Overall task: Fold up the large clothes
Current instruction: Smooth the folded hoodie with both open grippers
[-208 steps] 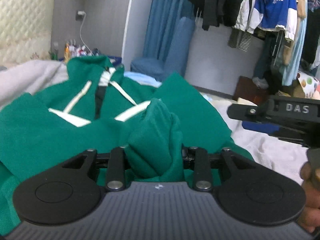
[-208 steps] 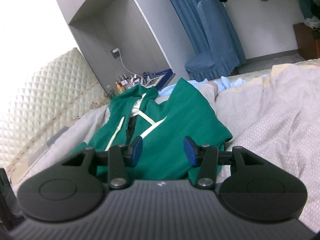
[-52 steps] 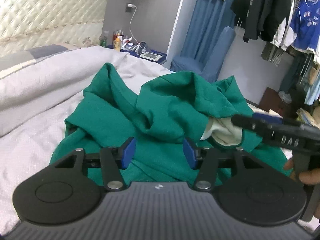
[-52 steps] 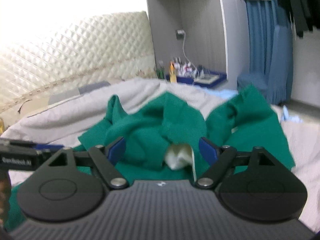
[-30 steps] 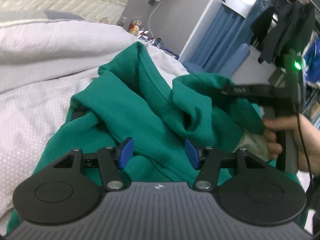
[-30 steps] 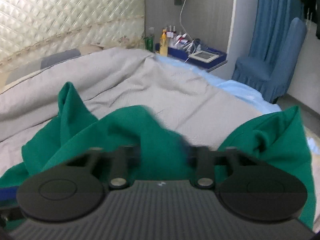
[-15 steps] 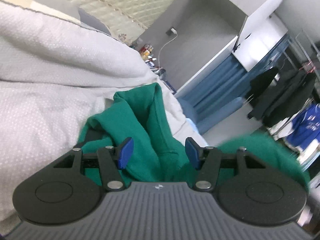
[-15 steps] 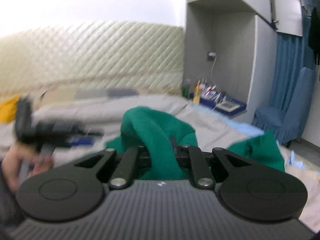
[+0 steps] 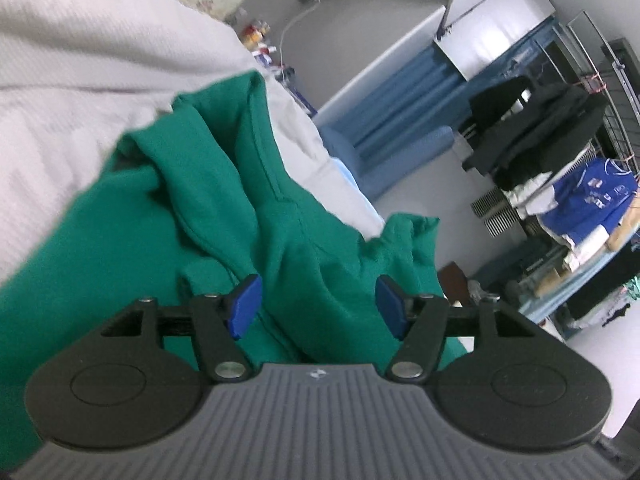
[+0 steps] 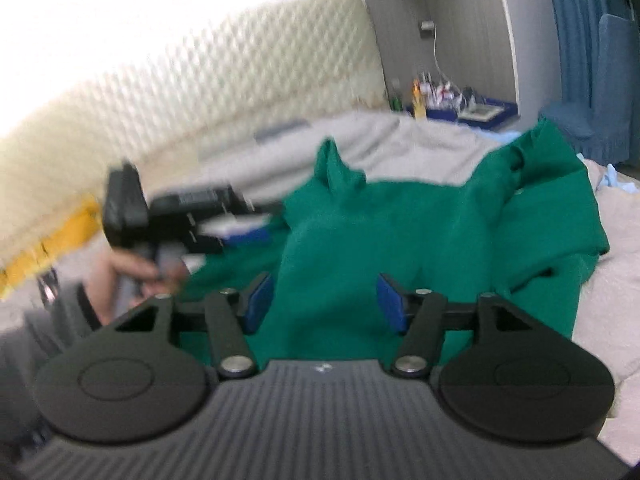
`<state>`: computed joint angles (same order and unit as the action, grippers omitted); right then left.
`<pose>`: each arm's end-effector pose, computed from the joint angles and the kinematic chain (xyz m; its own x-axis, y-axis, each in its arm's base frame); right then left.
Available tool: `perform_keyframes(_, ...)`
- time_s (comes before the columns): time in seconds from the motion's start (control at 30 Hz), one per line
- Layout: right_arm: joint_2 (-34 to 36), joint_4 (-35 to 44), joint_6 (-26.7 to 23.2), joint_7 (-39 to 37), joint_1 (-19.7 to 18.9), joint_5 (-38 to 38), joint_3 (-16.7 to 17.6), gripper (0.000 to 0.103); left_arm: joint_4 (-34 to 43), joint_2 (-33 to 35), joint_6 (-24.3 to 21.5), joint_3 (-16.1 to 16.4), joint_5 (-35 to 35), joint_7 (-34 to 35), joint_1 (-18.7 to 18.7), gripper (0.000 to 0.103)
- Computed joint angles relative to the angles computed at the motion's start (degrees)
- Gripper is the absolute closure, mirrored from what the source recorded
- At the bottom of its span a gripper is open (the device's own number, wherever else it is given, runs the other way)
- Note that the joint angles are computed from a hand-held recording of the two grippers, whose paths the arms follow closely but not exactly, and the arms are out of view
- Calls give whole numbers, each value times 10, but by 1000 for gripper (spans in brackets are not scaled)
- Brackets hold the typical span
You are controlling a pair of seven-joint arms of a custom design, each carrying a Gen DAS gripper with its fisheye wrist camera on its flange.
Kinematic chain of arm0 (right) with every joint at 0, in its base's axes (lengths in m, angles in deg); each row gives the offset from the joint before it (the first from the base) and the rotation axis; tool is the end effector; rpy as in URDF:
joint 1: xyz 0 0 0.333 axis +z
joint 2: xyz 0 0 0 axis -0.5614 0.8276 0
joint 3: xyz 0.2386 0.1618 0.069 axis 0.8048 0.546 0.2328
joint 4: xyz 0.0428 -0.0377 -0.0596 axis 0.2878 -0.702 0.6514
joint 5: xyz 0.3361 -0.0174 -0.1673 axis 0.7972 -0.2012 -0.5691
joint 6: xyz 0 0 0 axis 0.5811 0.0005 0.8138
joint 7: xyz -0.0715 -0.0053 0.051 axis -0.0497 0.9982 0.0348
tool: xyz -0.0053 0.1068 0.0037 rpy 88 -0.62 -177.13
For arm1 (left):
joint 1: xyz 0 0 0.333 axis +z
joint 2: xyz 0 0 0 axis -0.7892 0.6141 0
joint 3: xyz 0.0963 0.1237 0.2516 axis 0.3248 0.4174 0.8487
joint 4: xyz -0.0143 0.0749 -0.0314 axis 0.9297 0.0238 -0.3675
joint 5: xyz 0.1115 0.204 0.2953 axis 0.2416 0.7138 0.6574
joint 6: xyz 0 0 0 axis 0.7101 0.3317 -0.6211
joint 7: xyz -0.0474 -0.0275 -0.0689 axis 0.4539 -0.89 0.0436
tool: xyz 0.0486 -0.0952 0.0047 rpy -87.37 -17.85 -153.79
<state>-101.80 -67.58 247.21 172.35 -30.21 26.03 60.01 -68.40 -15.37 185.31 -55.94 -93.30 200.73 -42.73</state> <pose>0.4110 0.2175 0.6088 0.0882 -0.9565 -0.2782 -0.4847 0.2028 -0.8509 0.6610 -0.0463 0.5281 -0.3966 -0.5887 0.7043 -0.8055 -0.1449 -0.5747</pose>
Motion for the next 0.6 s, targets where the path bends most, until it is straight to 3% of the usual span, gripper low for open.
perform_keyframes(0.07, -6, -6, 21, 32, -36, -11, 21, 44, 6, 7, -16, -1, 7, -11, -1, 33)
perform_keyframes(0.2, 3, 10, -3, 96, -107, -47, 73, 43, 10, 19, -41, -7, 14, -24, -3, 25)
perform_keyframes(0.23, 12, 16, -11, 107, -112, -57, 77, 43, 16, 26, -51, -9, 14, -31, -2, 25)
perform_keyframes(0.37, 57, 37, -25, 117, -90, -86, 62, 65, 50, 61, -102, -18, 25, -65, 1, 25)
perform_keyframes(0.4, 68, 41, -20, 113, -80, -95, 56, 66, 50, 62, -99, -20, 29, -62, 0, 26)
perform_keyframes(0.47, 98, 66, -39, 85, -56, -118, 45, 66, 52, 60, -98, -21, 51, -53, -4, 39)
perform_keyframes(0.53, 127, 95, -99, 41, -21, -110, 29, 70, 71, 66, -118, -19, 87, -63, -8, 83)
perform_keyframes(0.6, 153, 123, -182, -12, 17, -62, 8, 70, 62, 49, -104, -13, 134, -48, -18, 92)
